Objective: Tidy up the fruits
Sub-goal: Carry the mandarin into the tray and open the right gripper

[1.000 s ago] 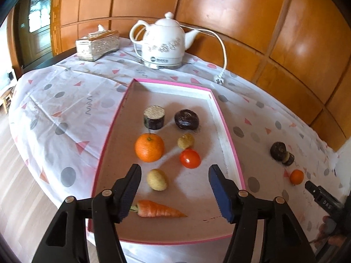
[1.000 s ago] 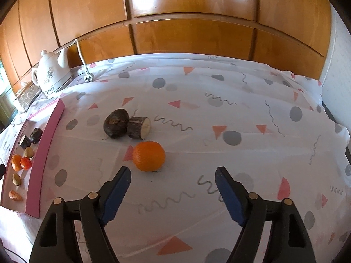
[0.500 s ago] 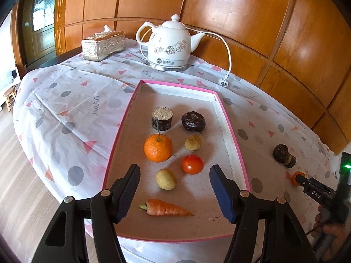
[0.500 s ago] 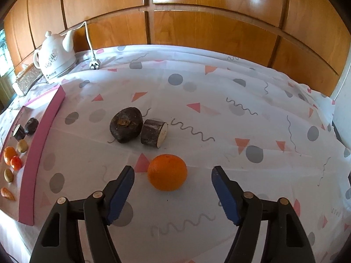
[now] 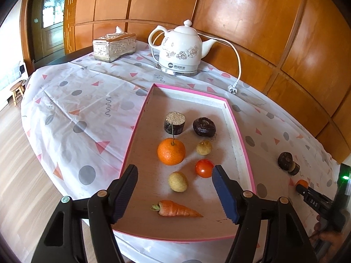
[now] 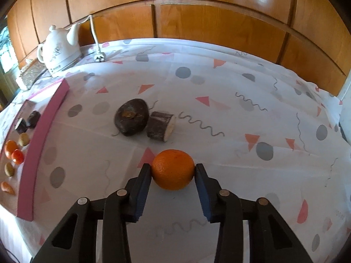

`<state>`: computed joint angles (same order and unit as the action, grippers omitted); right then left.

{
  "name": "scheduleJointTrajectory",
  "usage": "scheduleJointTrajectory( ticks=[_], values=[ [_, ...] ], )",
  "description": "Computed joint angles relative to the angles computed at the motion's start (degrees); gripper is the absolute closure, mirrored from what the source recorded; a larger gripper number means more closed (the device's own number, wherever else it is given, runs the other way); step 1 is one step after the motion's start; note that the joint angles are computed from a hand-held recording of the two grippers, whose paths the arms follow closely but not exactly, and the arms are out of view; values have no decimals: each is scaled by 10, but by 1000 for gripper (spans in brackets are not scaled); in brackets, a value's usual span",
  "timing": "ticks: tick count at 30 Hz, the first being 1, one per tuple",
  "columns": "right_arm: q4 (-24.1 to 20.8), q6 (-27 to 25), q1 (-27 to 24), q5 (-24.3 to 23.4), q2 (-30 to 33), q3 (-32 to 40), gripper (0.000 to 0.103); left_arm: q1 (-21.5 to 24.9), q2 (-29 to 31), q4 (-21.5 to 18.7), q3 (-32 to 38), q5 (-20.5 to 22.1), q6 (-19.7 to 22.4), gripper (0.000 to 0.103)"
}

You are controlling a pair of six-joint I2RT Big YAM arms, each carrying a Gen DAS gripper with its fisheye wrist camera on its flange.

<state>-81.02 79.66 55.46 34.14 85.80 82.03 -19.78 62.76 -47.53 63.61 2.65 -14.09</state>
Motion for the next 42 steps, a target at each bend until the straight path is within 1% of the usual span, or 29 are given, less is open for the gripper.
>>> scheduleJointTrajectory(
  ticks=[3,6,12,19,22,25,30,34,38,42],
  values=[
    [2,4,7,0,-2,-1,62,0,-1,1,0,0,0,32],
    [23,6,13,-4,-12,-6,62,1,-2,-1,-1,1,1,30],
    [47,-28,28,2,-7,14,62,4,-3,-3,-1,2,-2,30],
    [91,-111,37,0,18,57,62,10,-6,-2,-3,5,-7,29],
    [109,-133,41,-9,27,68,62,16,-6,-2,-4,7,-11,28],
    [129,-159,45,-21,37,81,62,28,-7,0,-4,7,-17,28],
    [156,-228,51,-38,68,127,62,57,-10,4,-5,2,-24,28],
    [170,-281,55,-53,99,171,62,86,-9,5,-5,2,-33,28],
    [172,-313,58,-70,129,209,62,102,-9,7,-7,-2,-29,28],
    [168,-334,58,-85,155,238,62,114,-10,5,-10,-5,-31,28]
  ],
)
